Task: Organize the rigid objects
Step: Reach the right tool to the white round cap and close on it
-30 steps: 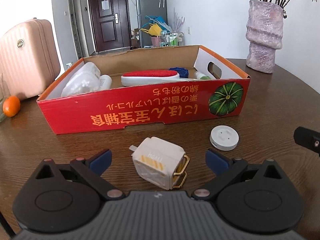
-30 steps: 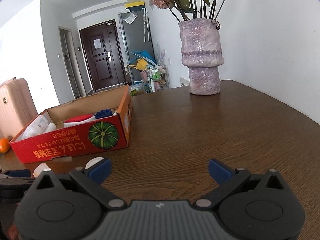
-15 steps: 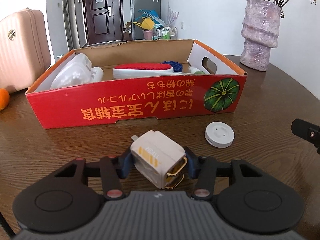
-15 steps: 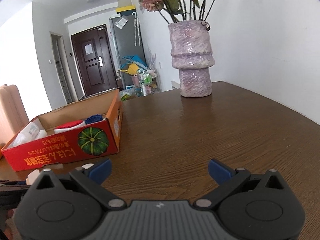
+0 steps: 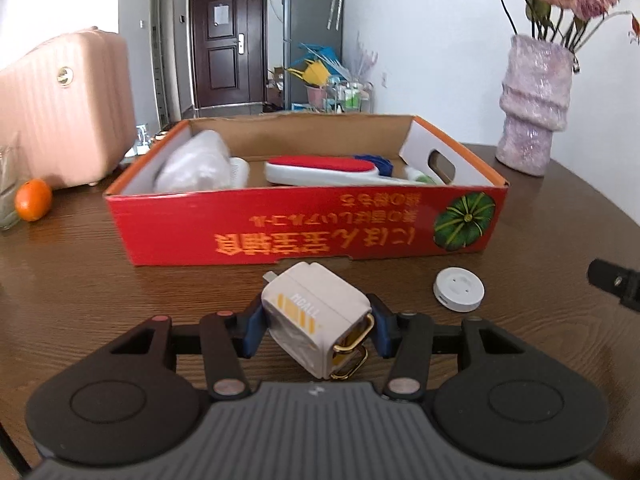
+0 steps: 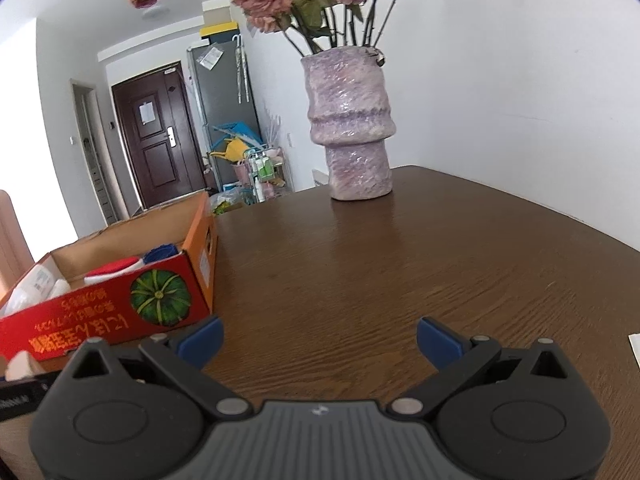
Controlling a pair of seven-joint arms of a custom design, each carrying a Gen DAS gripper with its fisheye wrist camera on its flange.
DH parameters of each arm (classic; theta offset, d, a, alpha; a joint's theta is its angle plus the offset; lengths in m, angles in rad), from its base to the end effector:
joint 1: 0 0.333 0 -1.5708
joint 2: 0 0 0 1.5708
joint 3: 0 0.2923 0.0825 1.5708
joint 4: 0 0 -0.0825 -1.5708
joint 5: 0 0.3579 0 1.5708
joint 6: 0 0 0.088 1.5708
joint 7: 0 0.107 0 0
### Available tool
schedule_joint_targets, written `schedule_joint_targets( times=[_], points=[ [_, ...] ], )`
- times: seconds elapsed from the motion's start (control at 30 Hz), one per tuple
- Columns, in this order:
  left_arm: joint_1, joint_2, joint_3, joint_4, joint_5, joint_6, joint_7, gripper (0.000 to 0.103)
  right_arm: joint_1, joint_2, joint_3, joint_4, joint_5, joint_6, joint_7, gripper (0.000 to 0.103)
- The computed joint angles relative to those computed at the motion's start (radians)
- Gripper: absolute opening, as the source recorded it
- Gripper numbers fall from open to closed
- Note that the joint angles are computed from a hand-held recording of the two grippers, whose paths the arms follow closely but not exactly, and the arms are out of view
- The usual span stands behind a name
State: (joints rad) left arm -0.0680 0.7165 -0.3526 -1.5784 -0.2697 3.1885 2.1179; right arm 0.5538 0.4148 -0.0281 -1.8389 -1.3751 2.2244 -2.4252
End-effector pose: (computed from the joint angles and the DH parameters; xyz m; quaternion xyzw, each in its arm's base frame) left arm 0.6816 -0.2116 0.3393 -0.4564 0.7660 -0.3882 0.2326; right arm 0.5545 0.2875 0.3160 -0.3190 0.8034 -0.4162 0.2819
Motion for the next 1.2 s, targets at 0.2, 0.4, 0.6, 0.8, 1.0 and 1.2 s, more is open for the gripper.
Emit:
schedule_joint_targets(
  times=[0.2,0.4,0.6,0.8,1.0,1.2],
  points=[
    [0.120,-0.020,-0.106,-0.047,-0.008,0.047,0.032,0.052,0.018,0.034,0.003,0.048,0.007,0.001,-0.040,0.103],
    [0.177,-0.030,-0.127,-0.057,-0.011,0.063,0.018,0.052,0.041,0.067,-0.003,0.097,0.022,0.026,-0.091,0.103],
    [0.248,-0.029,-0.169,-0.065,0.009,0.079,0.022,0.052,0.053,0.116,-0.016,0.168,0.048,0.085,-0.166,0.099],
    [0.270,-0.016,-0.162,-0.037,0.020,0.075,0.009,0.052,0.062,0.201,-0.039,0.293,0.140,0.136,-0.301,0.097],
    [0.287,0.002,-0.150,0.004,0.015,0.063,0.003,0.052,0.067,0.306,-0.079,0.449,0.269,0.158,-0.435,0.095],
    [0.298,0.015,-0.150,0.031,0.011,0.056,0.013,0.052,0.068,0.384,-0.119,0.563,0.390,0.162,-0.532,0.086]
  ],
)
